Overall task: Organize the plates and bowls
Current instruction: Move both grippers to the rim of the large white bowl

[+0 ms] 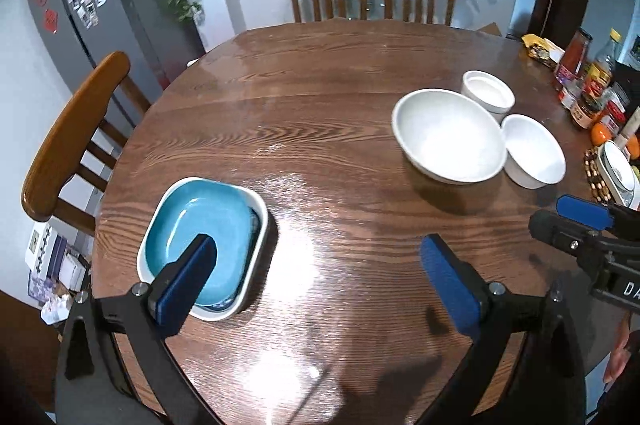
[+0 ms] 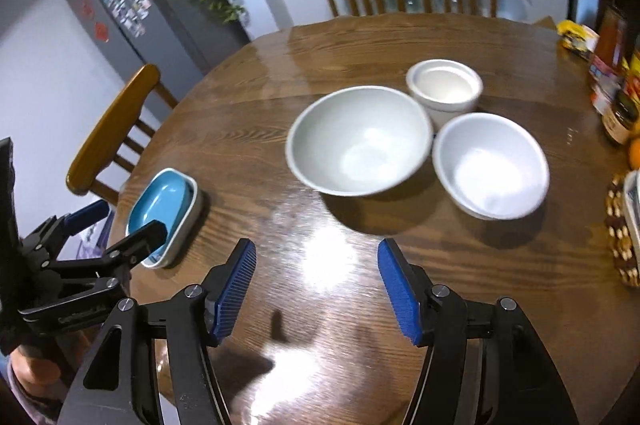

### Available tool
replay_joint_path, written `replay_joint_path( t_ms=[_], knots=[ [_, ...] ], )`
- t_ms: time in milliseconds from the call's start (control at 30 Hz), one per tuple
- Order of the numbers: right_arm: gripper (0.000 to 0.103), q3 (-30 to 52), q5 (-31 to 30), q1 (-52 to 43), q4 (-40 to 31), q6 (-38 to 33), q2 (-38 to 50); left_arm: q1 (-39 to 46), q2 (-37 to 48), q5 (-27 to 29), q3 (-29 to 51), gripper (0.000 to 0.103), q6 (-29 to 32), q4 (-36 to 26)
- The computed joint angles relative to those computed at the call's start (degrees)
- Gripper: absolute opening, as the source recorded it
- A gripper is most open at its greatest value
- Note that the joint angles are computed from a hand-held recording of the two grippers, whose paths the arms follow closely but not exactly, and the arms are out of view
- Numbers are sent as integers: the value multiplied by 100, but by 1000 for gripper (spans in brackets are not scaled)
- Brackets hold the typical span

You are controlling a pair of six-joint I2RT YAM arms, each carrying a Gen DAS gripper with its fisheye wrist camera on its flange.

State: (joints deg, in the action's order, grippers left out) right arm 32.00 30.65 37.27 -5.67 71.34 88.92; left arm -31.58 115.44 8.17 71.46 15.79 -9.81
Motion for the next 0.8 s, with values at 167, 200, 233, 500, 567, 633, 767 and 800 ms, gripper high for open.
replay_joint_path(
  t_ms=[167, 200, 233, 500, 567, 633, 767, 800],
  knots=[
    [64, -526, 186, 116, -240, 475, -597, -274, -66, -43, -20, 102, -90, -40],
    [64, -591, 231, 151, -318, 577, -683, -326, -74, -48, 0, 102, -113, -67],
    [64, -671, 283, 192, -409, 690, -801, -376, -72, -50, 24, 102, -128, -85],
    [64, -1212, 515, 313, -1033, 1396, -1654, -720, 184, -133, 443, 102, -330, -114],
    [64, -1310, 570, 326, -1178, 1529, -1840, -806, 440, -221, 760, 102, -440, -164],
    [64, -1392, 590, 318, -1245, 1592, -1968, -864, 720, -337, 1081, 102, -551, -205],
    [64, -1507, 514, 209, -1114, 1527, -2002, -921, 1564, -456, 2176, 101, -774, -790],
    [64, -1558, 483, 163, -1056, 1483, -2025, -925, 1791, -440, 2498, 101, -838, -1019]
  ],
)
